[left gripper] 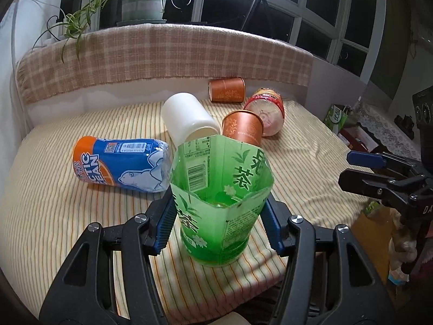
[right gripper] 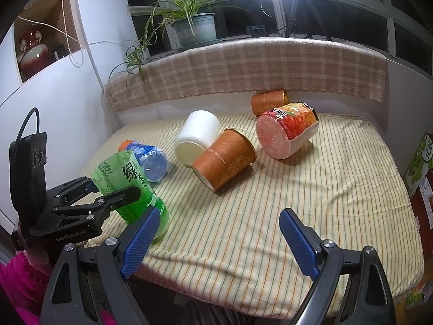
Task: Flip cup upright
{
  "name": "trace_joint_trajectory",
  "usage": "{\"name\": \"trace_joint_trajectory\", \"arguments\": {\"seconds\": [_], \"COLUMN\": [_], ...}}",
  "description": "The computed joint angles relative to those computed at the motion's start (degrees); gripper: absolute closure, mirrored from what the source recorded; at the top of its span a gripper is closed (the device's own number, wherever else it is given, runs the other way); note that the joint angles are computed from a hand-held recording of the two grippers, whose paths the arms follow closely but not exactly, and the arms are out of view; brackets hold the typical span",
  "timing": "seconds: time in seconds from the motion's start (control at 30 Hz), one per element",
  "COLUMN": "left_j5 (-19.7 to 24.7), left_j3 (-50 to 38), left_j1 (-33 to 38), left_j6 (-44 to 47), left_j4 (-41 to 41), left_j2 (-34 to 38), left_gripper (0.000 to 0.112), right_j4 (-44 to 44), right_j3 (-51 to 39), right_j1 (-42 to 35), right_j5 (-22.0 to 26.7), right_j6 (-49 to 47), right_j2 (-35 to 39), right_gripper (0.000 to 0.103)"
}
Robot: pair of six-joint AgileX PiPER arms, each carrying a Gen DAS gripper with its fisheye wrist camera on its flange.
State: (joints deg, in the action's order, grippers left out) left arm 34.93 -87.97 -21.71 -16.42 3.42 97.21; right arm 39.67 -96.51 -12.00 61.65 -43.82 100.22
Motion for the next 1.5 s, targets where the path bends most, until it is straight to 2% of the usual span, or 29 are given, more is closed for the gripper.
{"name": "trace_joint_trajectory", "arguments": {"seconds": [0.07, 0.1, 0.33, 0.43, 0.63, 0.8, 0.87, 0.93, 1.0, 1.03, 1.2, 1.5], "left_j5": [-0.33, -0.71, -0.19, -0.26, -0.53, 2.04, 3.80, 5.29, 6.41, 6.83, 8.37, 9.15], "left_j3": [0.77, 1.43, 4.36, 6.63, 11.47, 13.22, 13.60, 14.24, 14.50, 14.78, 14.31, 13.92], "left_j1": [0.10, 0.20, -0.01, -0.70, -4.38, -8.00, -9.59, -11.05, -12.08, -12.59, -13.29, -13.28], "left_j6": [-0.26, -0.17, -1.36, -4.24, -19.86, -32.86, -37.47, -41.61, -44.12, -45.66, -47.12, -46.80], "left_j4": [-0.11, -0.33, 1.30, 4.78, 20.84, 34.62, 39.87, 44.68, 47.47, 49.11, 50.77, 50.64], "left_j2": [-0.80, -1.40, -4.21, -6.48, -13.33, -17.04, -18.02, -18.92, -19.33, -19.65, -19.58, -19.19], "left_gripper": [0.031, 0.028, 0.027, 0.027, 0.027, 0.027, 0.021, 0.017, 0.010, 0.010, 0.010, 0.009], "right_j4": [0.24, 0.37, 2.48, 3.37, 4.06, 5.08, 4.87, 4.28, 4.12, 3.27, 1.39, 0.66], "right_j3": [0.65, 0.96, 3.96, 5.98, 11.08, 14.96, 15.93, 17.33, 18.81, 19.50, 20.59, 21.31], "right_j1": [0.06, 0.00, -0.47, -0.56, 0.85, 2.17, 2.75, 3.62, 4.39, 4.99, 6.06, 6.43], "right_j5": [-0.13, -0.18, -1.10, -2.54, -8.90, -14.18, -16.07, -19.05, -21.96, -23.61, -27.54, -30.20], "right_j6": [-0.39, -0.58, -2.46, -3.49, -5.39, -6.68, -6.61, -6.29, -6.48, -5.98, -4.11, -3.01], "right_j2": [-0.57, -0.83, -3.23, -4.74, -9.10, -13.15, -14.38, -15.86, -17.14, -17.81, -18.78, -19.40], "right_gripper": [0.012, 0.012, 0.012, 0.012, 0.012, 0.009, 0.009, 0.000, 0.000, 0.000, 0.000, 0.000]}}
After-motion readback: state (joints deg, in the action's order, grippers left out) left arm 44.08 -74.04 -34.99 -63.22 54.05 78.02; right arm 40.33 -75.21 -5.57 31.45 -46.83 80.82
